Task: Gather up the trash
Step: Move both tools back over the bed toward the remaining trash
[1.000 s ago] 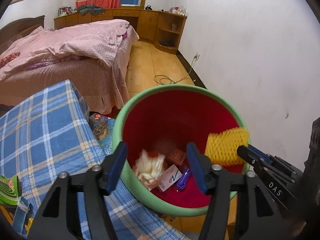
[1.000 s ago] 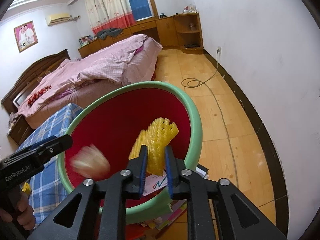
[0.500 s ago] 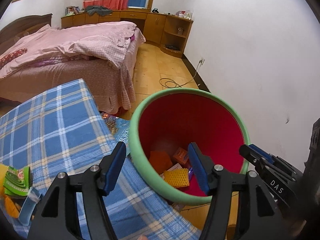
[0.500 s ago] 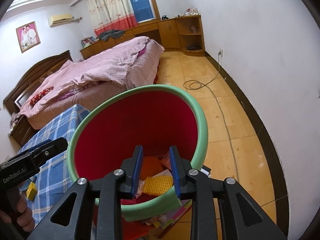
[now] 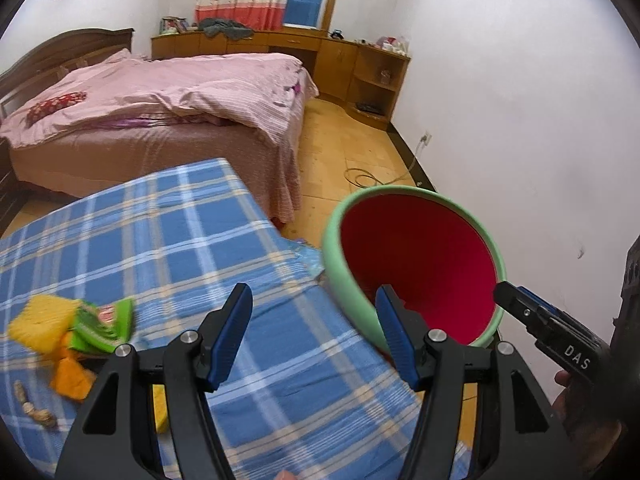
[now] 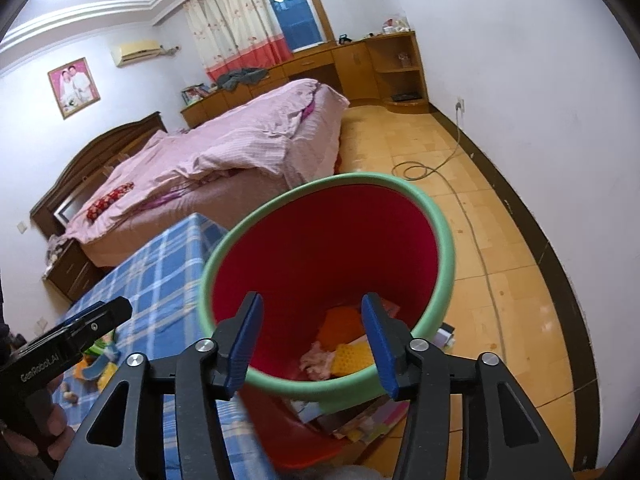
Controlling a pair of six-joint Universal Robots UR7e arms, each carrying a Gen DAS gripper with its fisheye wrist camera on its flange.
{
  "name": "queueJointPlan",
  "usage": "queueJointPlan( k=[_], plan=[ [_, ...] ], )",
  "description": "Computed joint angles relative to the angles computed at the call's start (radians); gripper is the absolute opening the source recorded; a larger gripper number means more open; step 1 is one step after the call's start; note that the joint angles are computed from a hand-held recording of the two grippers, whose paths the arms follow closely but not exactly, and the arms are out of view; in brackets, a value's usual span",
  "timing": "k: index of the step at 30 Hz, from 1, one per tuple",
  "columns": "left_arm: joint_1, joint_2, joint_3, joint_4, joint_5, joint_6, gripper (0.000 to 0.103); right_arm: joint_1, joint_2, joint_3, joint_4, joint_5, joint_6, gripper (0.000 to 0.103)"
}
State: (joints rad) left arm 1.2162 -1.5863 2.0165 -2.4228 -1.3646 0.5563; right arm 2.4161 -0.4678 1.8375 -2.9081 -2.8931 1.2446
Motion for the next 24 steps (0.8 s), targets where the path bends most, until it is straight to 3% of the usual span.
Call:
queueJointPlan(
  k=[12,24],
  plan=[
    [0.087,0.020,-0.109,-0.073,0.072,0.052,0.068,0.010,0.073,-0.105,-0.042,0.048,-0.093,0.061],
    [0.192,0.176,-0.318,-0.136,0.199,0.069,0.070,0.007,0.104,-0.155,0.007,0.083,-0.093,0.062]
  ],
)
